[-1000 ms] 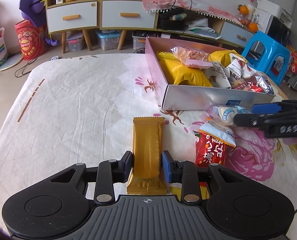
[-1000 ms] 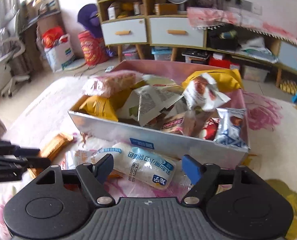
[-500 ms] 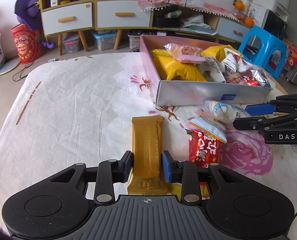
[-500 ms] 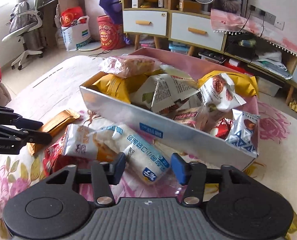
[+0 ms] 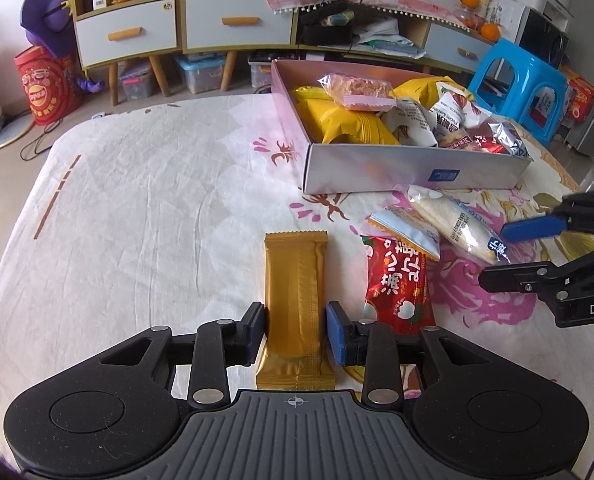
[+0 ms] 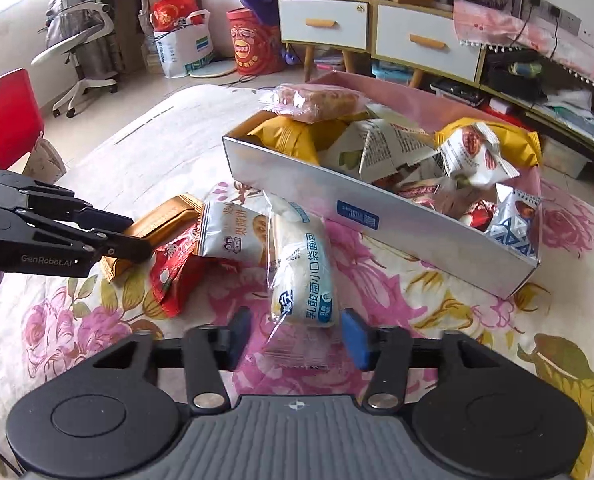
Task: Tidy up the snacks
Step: 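Grasp the white bread-stick packet with the right gripper and lift it, then carry the gold bar and white packet over the pink box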
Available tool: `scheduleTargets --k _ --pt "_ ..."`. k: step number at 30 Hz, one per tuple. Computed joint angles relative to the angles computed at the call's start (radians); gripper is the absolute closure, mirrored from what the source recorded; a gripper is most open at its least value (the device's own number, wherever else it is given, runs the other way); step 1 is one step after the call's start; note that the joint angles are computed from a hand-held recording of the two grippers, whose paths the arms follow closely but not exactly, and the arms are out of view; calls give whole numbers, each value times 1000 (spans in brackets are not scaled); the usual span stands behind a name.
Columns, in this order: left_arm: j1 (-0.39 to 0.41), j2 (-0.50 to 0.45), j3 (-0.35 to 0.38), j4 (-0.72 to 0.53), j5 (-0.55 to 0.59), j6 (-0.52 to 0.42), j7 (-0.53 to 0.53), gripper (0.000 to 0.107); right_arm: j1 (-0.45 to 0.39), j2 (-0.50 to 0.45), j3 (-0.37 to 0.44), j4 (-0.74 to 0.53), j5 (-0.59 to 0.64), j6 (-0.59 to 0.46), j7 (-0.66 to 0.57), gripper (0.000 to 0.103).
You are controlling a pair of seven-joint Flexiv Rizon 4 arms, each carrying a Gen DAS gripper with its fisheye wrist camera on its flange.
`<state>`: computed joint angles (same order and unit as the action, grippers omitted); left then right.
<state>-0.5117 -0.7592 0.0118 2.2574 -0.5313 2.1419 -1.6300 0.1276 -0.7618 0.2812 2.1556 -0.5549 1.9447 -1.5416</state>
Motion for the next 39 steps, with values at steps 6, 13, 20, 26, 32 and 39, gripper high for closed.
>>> scheduleTargets --k 6,13,20,26,32,39 --pt "-36 -20 22 -20 -35 13 29 69 164 -2 -130 -8 130 71 -57 41" --pt "-99 -50 48 -52 -122 24 101 59 269 -32 -190 -42 226 82 -117 44" --pt "-121 -37 40 -55 -205 -2 139 69 299 -38 -198 -42 280 113 -138 68" --pt "-99 -17 22 -42 -200 -19 130 81 301 -19 -196 -34 304 91 -133 75" --pt "-57 5 -5 -21 -143 -34 71 81 258 9 -154 -24 293 60 -84 86" --pt "-2 36 -27 3 -48 -41 -27 81 212 32 -116 -20 258 25 -23 94"
